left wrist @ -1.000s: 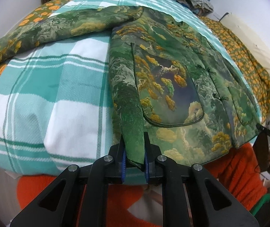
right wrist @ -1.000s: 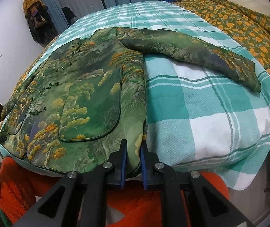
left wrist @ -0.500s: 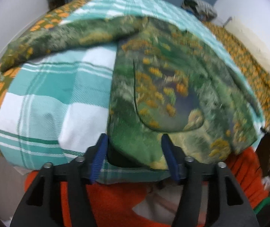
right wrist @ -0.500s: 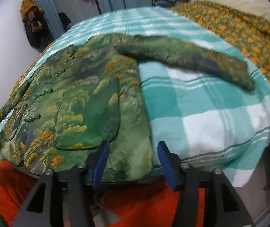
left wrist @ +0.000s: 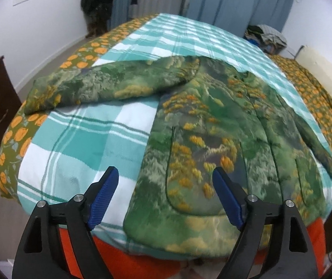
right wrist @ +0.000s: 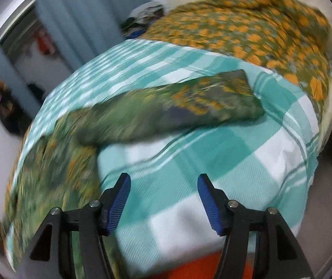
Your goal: Fold large clothes
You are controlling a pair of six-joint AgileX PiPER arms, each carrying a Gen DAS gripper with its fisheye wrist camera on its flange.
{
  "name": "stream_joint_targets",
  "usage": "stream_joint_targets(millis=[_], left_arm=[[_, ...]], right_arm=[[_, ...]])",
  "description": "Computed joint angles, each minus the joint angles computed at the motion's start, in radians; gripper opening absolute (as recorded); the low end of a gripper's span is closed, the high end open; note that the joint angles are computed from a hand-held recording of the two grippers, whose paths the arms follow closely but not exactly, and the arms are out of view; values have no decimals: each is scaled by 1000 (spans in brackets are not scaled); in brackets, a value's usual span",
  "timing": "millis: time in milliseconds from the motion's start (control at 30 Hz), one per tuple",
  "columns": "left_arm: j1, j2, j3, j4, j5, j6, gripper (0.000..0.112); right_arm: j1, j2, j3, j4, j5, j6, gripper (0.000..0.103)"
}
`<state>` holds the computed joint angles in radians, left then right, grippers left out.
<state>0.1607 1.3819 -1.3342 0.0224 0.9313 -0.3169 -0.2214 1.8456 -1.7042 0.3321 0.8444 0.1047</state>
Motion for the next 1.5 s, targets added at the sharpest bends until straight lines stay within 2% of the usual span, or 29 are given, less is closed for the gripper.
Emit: stream_joint_targets(millis=[200, 300, 433, 467, 500, 533, 567, 667, 800, 900, 1000, 1167, 1300, 1467, 1500], left_arm=[[-60, -24, 54, 109, -91, -162, 87], [-85, -24, 60, 157, -94, -198, 87], [-88, -16, 62, 139, -82, -197, 87], [-90, -18, 68, 135, -84, -201, 87], [-93, -20, 74, 134, -85, -205, 87], [-99, -20, 77, 141, -80, -210, 87], [-107, -19, 77, 149, -73, -209, 87], [-130, 5, 59, 159, -28, -161, 87], [-171, 48, 29, 207, 22, -172, 99], [-176, 66, 5, 177, 9, -159, 100], [-196, 91, -34, 182, 12, -158, 100], [-225, 122, -87, 169, 21, -123, 100], [-241, 139, -110, 137, 24, -107, 100], [-265, 187, -168, 51, 26, -58, 100], [-266, 202, -188, 17, 28, -36, 99]], right_arm=[[-103, 223, -213, 65, 30, 106, 61], [-151, 309, -292, 117, 16, 171, 61], [-197, 395, -357, 211, -29, 261, 61], [-197, 406, -375, 198, -32, 285, 56], [-190, 422, -414, 152, -23, 328, 30], [-178, 437, -462, 97, -2, 359, 14], [-169, 442, -494, 70, 7, 365, 11], [-109, 392, -521, 16, -18, 257, 10], [13, 288, -542, 2, -2, 16, 10], [149, 166, -464, -34, -33, -146, 10], [299, 84, -377, -108, -78, -209, 10], [533, 72, -263, -270, -116, -173, 10], [662, 98, -163, -337, -142, -115, 10], [754, 144, -107, -424, -141, -60, 10], [763, 140, -85, -439, -153, -49, 13]])
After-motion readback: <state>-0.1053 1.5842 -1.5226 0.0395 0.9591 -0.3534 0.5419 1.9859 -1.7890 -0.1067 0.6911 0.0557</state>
